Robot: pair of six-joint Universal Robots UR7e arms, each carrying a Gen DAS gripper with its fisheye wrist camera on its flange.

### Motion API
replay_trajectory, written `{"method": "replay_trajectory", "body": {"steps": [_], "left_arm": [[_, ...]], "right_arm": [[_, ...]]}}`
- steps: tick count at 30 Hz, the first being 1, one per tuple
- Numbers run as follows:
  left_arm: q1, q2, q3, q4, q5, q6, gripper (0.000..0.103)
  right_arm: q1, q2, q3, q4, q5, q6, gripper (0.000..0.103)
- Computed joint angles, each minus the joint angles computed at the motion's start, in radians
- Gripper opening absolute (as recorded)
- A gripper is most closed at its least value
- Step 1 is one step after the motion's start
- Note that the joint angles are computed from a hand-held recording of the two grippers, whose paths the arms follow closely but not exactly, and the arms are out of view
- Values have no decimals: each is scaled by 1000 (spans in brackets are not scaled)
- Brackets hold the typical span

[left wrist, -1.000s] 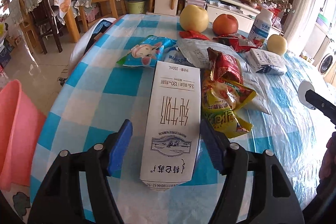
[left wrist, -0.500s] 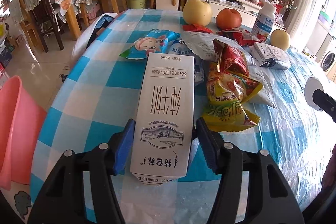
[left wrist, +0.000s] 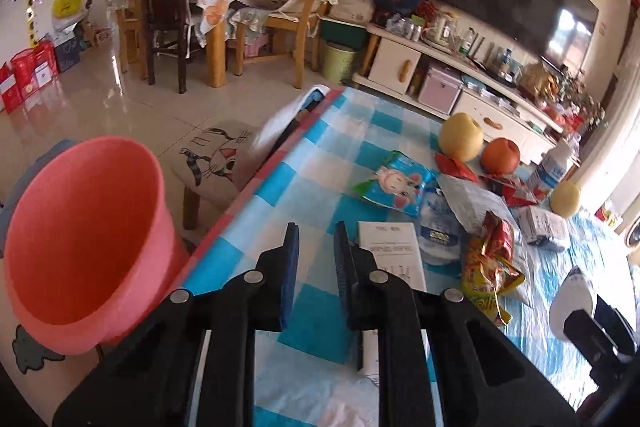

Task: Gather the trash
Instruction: 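Carry the carton and bottle over the pink bucket and open both tools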

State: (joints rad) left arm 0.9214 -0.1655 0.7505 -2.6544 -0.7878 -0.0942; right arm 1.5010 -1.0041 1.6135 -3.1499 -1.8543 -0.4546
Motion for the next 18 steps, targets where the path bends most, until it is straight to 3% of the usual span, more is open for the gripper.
{"method": "replay_trajectory", "body": {"steps": [2, 5, 7, 8, 10, 14, 18], "left_arm": [[19, -19, -3, 63, -40, -56, 19], [50, -52, 2, 138, -188, -107, 20], [52, -53, -6, 188, -239, -88, 29], [47, -49, -9, 204, -235, -76, 46], [37, -35, -17, 226, -230, -57, 69], [23, 25, -93, 337, -211, -58, 77], [18, 100, -202, 453, -188, -82, 77]], "right_arm": [[14, 20, -15, 7, 7, 2, 92], [23, 41, -23, -5, -10, 2, 92], [22, 46, -20, -10, -25, 5, 92], [22, 47, -18, -18, -34, 5, 92], [21, 48, -14, -40, -47, -5, 92], [12, 32, -3, -52, -25, 0, 92], [-2, 15, 14, -59, -5, 4, 92]]}}
